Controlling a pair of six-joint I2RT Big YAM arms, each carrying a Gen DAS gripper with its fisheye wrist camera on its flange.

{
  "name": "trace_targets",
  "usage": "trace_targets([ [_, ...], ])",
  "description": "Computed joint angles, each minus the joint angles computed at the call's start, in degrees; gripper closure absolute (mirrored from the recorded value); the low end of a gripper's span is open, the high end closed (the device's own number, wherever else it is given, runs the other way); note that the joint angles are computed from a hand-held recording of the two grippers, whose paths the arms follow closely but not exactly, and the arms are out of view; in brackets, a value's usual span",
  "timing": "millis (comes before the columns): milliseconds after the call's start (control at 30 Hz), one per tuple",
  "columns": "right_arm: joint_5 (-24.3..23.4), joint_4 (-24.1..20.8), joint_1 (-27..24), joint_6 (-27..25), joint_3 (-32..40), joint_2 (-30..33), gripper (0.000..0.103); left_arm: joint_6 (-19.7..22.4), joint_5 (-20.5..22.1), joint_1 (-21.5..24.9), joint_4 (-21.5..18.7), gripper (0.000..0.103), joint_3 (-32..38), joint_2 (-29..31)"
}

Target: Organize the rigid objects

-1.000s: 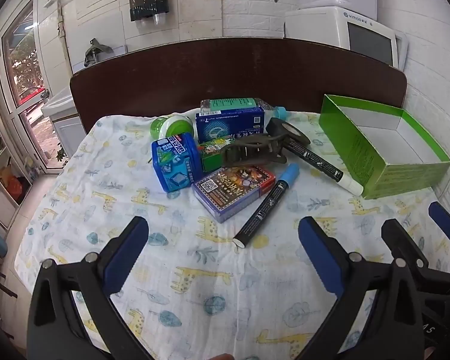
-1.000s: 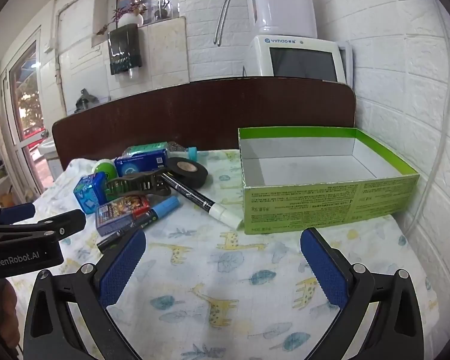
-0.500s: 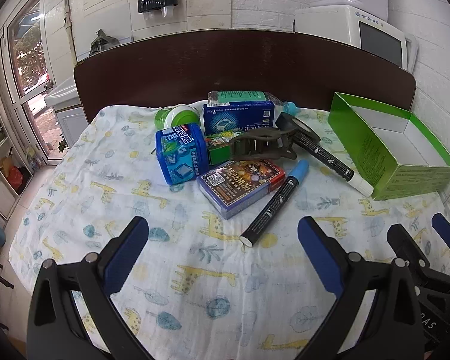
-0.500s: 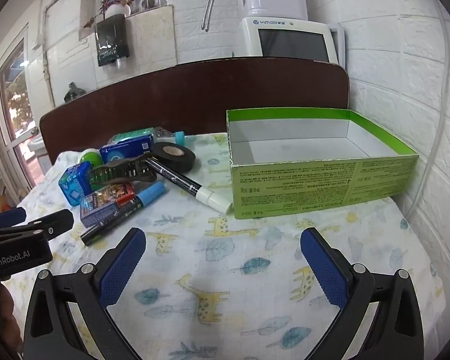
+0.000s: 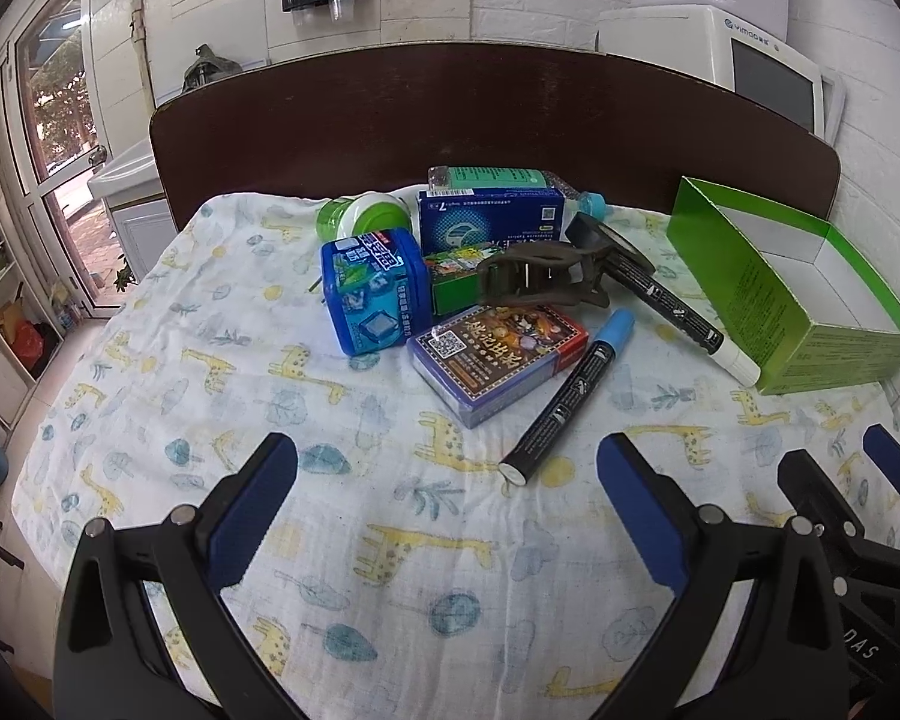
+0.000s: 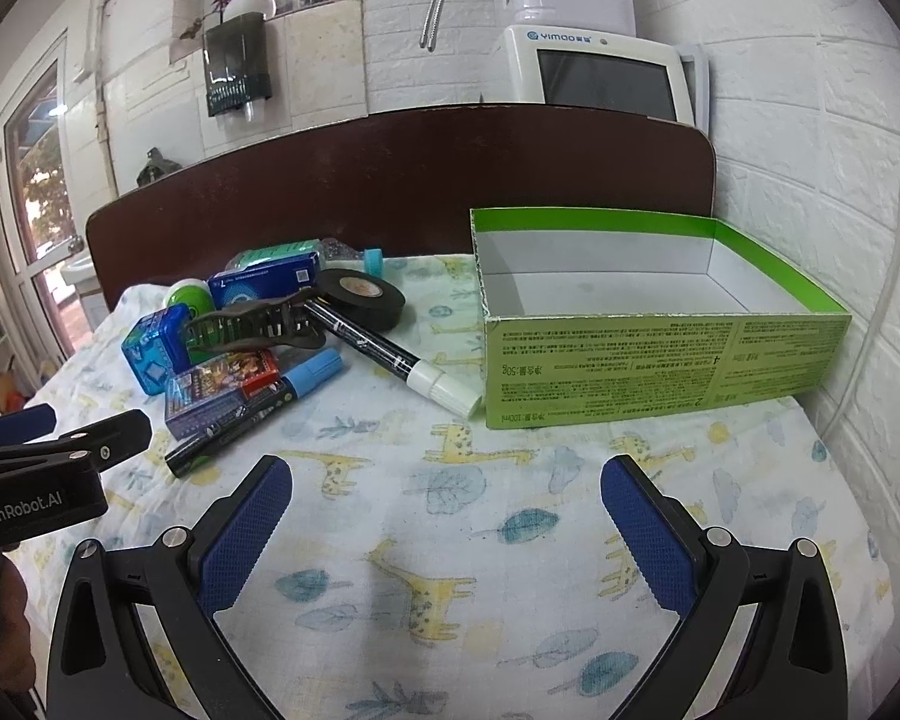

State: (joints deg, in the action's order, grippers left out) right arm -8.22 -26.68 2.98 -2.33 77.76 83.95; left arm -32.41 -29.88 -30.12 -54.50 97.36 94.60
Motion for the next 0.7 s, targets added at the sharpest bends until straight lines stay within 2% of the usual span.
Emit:
trace_targets([
  [200,-1.35,-1.47,-0.03,0.33,0.82,0.63,0.000,-0.57,0.51,0.46,0.36,0.003,-0.75,-0.36],
  [700,-2.35,-0.61,0.43,-0.41,0.57,0.15,0.000,-1.02,0.84,0.76,0.38,0.003,-1.12,-0.54],
])
